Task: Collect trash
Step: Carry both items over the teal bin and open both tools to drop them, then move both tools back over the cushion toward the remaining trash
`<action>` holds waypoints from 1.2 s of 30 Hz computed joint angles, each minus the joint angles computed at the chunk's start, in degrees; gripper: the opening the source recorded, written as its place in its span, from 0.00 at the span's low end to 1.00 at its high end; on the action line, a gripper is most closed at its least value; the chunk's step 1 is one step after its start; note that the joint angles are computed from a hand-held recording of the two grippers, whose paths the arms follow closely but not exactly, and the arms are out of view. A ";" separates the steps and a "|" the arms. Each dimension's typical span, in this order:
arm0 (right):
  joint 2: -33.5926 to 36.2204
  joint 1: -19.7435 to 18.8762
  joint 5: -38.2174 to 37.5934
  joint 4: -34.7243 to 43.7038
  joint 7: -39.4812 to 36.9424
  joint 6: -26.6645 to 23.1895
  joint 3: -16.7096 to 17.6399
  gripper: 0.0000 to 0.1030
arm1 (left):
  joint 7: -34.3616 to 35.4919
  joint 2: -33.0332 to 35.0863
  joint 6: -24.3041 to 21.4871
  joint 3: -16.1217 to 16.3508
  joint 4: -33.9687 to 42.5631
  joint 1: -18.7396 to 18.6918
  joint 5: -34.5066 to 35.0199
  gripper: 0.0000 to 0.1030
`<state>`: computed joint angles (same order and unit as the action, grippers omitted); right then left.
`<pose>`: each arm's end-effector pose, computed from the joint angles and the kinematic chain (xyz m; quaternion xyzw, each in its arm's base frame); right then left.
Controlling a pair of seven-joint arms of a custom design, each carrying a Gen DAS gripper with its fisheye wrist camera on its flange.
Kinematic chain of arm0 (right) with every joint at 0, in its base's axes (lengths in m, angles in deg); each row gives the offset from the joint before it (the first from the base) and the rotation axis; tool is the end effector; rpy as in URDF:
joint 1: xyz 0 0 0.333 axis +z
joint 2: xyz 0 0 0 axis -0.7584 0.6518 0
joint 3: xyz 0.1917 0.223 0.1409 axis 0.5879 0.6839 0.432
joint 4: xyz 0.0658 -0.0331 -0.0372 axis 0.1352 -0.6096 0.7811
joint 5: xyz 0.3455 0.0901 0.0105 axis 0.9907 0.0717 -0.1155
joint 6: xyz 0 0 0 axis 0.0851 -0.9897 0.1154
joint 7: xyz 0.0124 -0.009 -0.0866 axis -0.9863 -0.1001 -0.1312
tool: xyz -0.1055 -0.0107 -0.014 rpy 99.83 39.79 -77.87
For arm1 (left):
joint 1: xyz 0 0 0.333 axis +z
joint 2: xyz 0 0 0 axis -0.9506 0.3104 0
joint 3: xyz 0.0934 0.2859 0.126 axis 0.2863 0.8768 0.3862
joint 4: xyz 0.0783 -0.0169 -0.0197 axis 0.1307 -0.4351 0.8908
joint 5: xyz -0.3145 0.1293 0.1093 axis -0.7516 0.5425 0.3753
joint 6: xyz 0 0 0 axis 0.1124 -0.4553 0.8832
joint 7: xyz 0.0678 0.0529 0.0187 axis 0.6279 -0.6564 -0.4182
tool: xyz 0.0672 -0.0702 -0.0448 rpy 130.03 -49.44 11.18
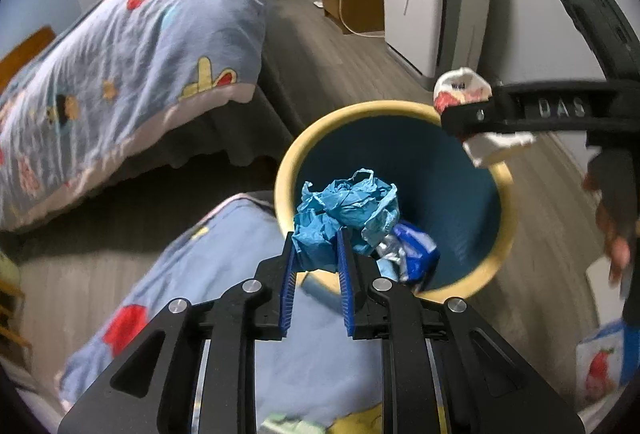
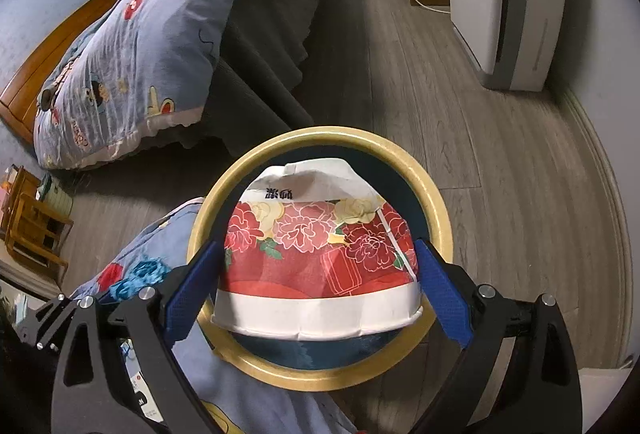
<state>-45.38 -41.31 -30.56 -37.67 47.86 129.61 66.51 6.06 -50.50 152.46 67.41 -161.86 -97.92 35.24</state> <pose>0.6514 0.1550 0.5245 -0.6927 0.6544 -0.0755 0.2936 0.5498 -0.3553 0.5162 -0.5849 0.7413 -0.2196 0.2450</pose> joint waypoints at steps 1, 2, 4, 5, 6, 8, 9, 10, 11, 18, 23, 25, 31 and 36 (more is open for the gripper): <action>0.19 -0.14 0.39 0.20 -0.12 -0.13 0.15 0.91 | -0.57 0.39 0.23 0.03 0.21 0.02 -0.30 0.19; 0.32 -0.29 0.95 0.23 -0.31 0.01 0.35 0.91 | -0.65 1.02 0.64 0.01 0.56 0.20 -0.88 0.19; 0.51 -0.44 1.42 0.27 -0.95 0.49 0.55 0.91 | -0.52 2.05 0.48 0.34 1.47 -0.15 -0.72 0.19; 0.58 -0.35 1.33 0.30 -1.06 0.73 0.54 0.91 | -0.15 2.65 0.31 0.42 2.17 -0.27 -0.87 0.19; 0.67 -0.32 1.33 0.39 -1.09 0.85 0.56 0.91 | 0.00 3.11 0.40 0.57 2.61 -0.43 -0.91 0.19; 0.80 -0.53 2.10 0.37 -1.39 1.32 0.84 0.91 | 0.14 3.76 0.71 0.90 3.24 -0.75 -0.96 0.19; 0.84 -0.73 2.69 0.35 -1.65 1.47 1.04 0.91 | 0.11 3.88 0.93 1.06 3.28 -0.90 -1.00 0.21; 0.83 -1.02 3.53 0.23 -2.07 1.74 1.31 0.91 | 0.16 4.04 1.12 1.21 3.39 -1.00 -1.05 0.24; 0.80 -1.17 4.11 0.13 -2.19 1.91 1.41 0.92 | 0.41 4.08 1.67 1.18 3.22 -1.00 -1.29 0.25; 0.65 -1.40 6.05 -0.03 -2.48 2.70 1.50 0.94 | -1.29 3.17 3.30 2.42 1.61 -2.23 2.19 0.53; 0.58 -0.93 4.93 0.12 -2.08 2.90 1.08 0.94 | -4.26 1.36 4.51 2.70 -0.69 -2.02 4.32 0.75; 0.45 -0.88 4.69 -0.08 -1.78 3.41 0.97 0.94 | -5.66 0.82 4.37 2.68 -1.17 -1.83 5.27 0.87; 0.09 -0.33 2.52 -0.37 0.44 4.86 0.35 0.94 | -9.16 -1.40 4.38 1.75 -3.40 -0.60 7.23 0.91; -0.73 0.03 0.38 -0.86 1.85 5.27 -0.03 0.94 | -10.47 -3.84 3.59 0.65 -5.34 0.20 8.84 0.92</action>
<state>-46.10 -41.28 -30.18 -38.52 49.71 134.88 66.48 -4.41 -54.34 156.05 68.06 -167.20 -97.71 44.08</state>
